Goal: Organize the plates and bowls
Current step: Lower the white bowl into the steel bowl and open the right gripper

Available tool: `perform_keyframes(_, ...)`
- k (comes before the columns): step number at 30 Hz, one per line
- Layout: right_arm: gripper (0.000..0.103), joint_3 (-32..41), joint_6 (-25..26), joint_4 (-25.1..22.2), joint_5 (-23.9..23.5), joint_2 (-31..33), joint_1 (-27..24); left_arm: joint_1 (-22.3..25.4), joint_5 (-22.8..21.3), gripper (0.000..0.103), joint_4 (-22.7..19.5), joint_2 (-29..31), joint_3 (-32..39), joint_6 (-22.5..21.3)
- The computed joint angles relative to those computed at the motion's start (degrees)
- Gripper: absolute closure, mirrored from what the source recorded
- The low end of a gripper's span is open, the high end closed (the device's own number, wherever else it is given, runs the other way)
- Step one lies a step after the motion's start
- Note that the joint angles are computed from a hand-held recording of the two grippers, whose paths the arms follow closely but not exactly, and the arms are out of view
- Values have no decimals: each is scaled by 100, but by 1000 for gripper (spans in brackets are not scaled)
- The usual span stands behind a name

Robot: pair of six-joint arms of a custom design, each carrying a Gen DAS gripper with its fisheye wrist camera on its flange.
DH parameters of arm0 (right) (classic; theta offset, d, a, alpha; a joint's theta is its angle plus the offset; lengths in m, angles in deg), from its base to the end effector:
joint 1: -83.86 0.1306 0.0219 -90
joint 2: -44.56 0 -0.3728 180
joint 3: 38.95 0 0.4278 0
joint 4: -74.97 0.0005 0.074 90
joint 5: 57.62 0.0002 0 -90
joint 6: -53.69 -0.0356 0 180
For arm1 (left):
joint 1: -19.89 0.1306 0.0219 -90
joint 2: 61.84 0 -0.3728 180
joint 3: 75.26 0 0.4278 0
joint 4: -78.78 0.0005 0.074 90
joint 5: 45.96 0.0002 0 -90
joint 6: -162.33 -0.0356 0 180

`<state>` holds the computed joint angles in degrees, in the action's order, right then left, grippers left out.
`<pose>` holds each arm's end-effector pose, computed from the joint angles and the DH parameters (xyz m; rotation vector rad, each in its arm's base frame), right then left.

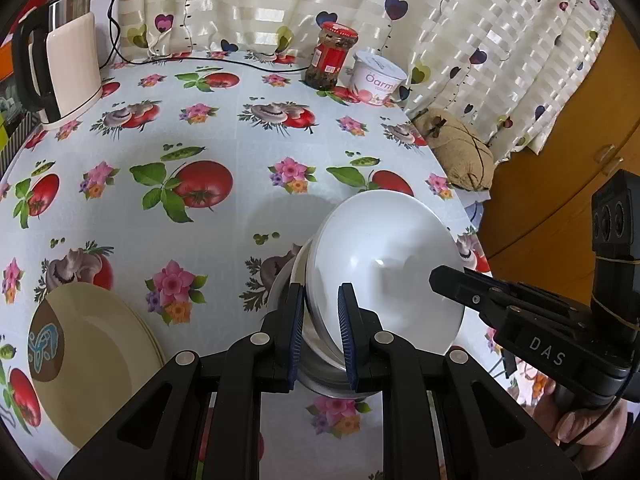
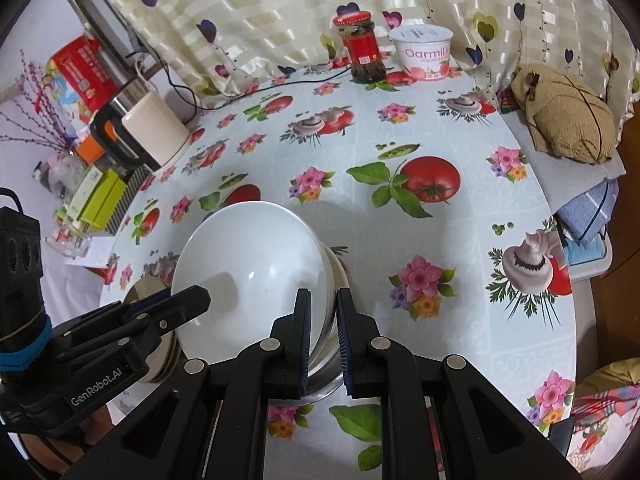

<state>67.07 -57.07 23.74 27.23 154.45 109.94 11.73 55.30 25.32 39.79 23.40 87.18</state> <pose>0.5719 0.2829 0.3624 -0.1564 2.5798 0.4295 0.5774 -0.0903 0.3827 -0.0739 2.5771 -0.4040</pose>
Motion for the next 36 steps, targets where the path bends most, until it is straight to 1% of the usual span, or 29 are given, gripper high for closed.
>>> perform_keyframes(17,87,143,35,-204,8,167,7,42,123,85,-91,89,20,0)
perform_keyframes(24,87,148,26,-202,30,171,15,57,163,85,-29,58,-27,46)
perform_keyframes(26,83,155,16,-204,38,180,11,67,188,85,-14,50,-35,56)
perform_keyframes(36,82,153,19,-189,30,185,3,75,218,85,17,33,-64,62)
